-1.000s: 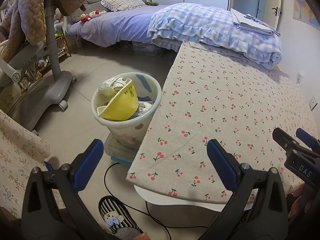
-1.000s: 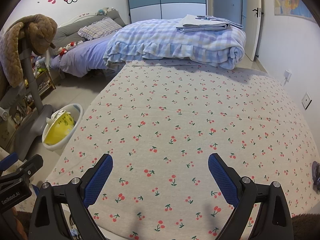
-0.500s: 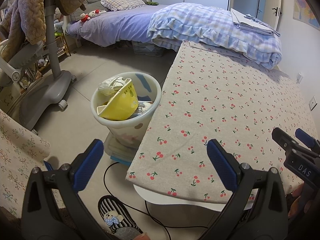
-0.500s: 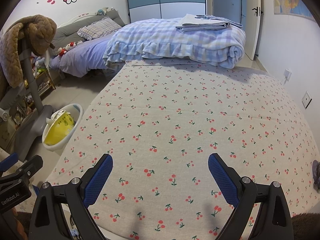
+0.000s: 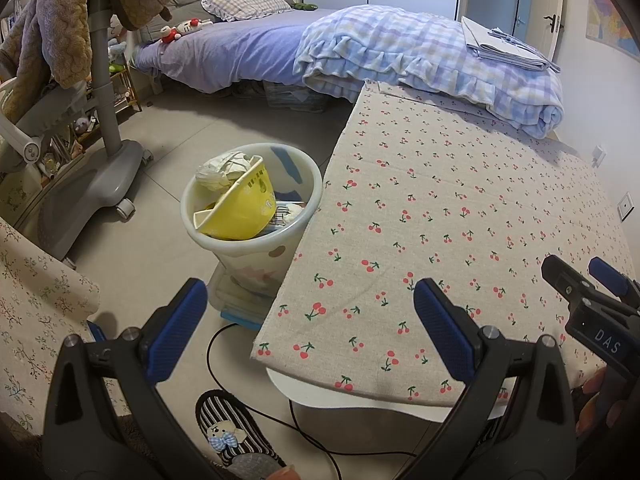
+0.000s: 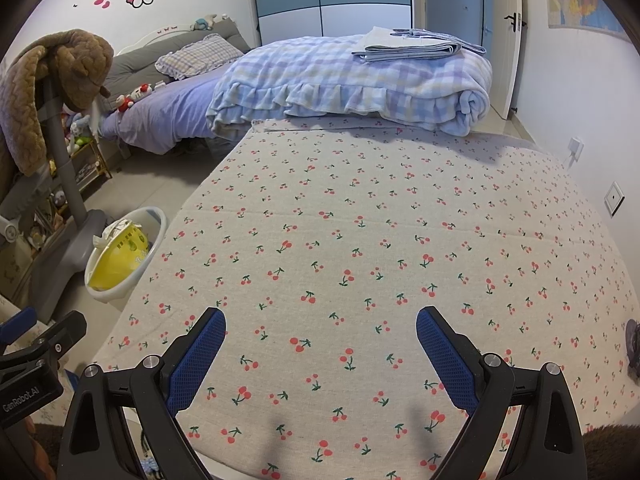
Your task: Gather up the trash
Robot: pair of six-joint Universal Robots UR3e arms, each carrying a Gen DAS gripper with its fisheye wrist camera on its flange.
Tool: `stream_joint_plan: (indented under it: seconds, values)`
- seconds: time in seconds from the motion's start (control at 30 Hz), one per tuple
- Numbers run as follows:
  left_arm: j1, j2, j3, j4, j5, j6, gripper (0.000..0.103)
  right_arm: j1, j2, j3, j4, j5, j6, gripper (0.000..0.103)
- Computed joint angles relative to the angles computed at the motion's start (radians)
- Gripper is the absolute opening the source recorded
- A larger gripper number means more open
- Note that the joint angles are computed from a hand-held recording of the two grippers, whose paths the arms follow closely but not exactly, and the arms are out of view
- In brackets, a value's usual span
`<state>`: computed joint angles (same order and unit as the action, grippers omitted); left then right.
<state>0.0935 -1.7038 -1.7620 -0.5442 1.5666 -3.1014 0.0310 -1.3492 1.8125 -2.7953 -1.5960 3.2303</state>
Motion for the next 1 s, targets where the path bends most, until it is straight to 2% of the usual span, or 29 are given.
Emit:
stream_joint_plan:
  seconds: [0.43,1.0]
  values:
    - [-0.015,0.001,-0.005,0.004,0.023,-0.01,0.102,0.003,0.001,0.0,0.0,-0.002,0.003,0.098]
    - [0.013,0.014,0.008,-0.047,-0.029,0.0,0.102,-0.001,0.001,-0.003,0.004,0.002,0.0,0.098]
